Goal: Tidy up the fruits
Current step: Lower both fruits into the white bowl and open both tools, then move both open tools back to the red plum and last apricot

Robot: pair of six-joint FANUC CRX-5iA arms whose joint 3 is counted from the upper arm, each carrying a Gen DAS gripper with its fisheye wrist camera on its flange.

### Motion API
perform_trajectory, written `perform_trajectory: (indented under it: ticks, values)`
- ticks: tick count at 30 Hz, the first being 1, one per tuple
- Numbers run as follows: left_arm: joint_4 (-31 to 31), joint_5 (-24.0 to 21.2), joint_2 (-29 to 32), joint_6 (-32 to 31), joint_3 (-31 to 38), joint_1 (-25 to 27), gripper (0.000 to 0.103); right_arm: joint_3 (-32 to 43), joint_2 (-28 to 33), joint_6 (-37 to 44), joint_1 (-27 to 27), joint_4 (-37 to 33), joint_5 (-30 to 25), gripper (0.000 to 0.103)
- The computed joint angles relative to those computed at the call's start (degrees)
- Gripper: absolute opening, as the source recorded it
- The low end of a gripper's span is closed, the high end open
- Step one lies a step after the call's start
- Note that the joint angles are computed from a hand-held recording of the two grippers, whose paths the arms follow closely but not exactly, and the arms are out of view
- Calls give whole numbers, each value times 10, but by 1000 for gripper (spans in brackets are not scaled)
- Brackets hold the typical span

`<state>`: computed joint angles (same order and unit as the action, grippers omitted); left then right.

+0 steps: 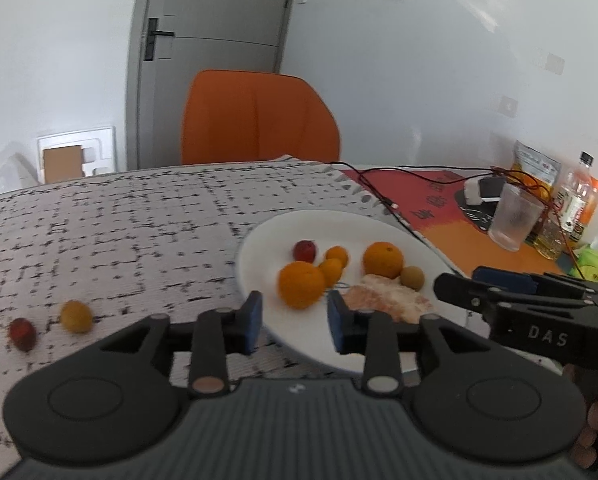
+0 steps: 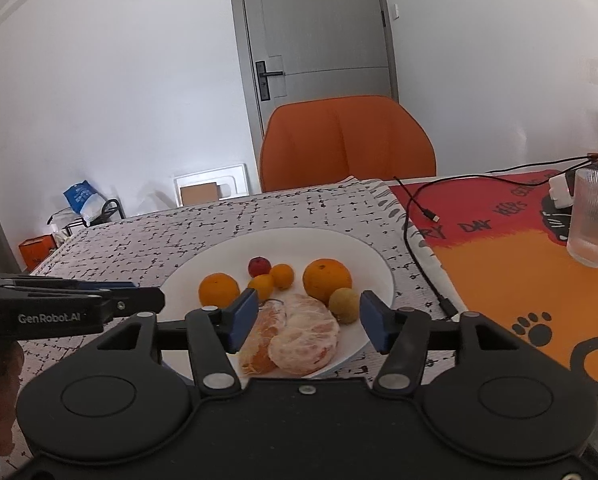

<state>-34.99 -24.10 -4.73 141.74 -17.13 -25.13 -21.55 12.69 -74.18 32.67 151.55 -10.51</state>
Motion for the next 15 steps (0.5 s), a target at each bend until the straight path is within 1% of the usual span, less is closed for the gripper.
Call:
perform_trajectory:
  ticks: [1, 2, 4, 5, 6, 7, 8, 10, 11, 13, 14, 15]
  values:
    - [-8, -7, -4, 8, -1, -1, 47, 4, 1, -13, -2, 13, 4, 58]
    - [-17, -13, -8, 18, -2, -3, 50, 5, 2, -17, -1, 16, 6, 58]
    - [-32, -22, -18, 35, -6, -4, 60, 8, 4, -22, 1, 21, 8, 59]
    - [-40, -27, -23, 43, -8, -5, 62, 9, 4, -23, 2, 22, 9, 59]
    - [-50, -36, -26, 55, -8, -8, 68, 11, 5, -24, 4, 22, 10, 60]
    - [-64, -46, -31, 70, -8, -12, 73, 12, 6, -24, 5, 23, 11, 63]
    - [-73, -52, -35, 80, -9, -14, 76, 15, 6, -27, 6, 27, 12, 65]
    - [-82, -48, -47, 90, -18, -13, 85, 20, 7, -40, 7, 43, 14, 74]
    - [-89, -51, -52, 95, -21, -15, 87, 24, 7, -54, 6, 57, 15, 76]
    - [-130, -93, -52, 135, -11, -36, 92, 29, 7, -76, 6, 78, 18, 81]
    - [-139, -102, -56, 143, -11, -39, 93, 32, 8, -78, 7, 80, 20, 82]
    - [-141, -103, -60, 145, -14, -38, 94, 33, 9, -79, 8, 80, 21, 86]
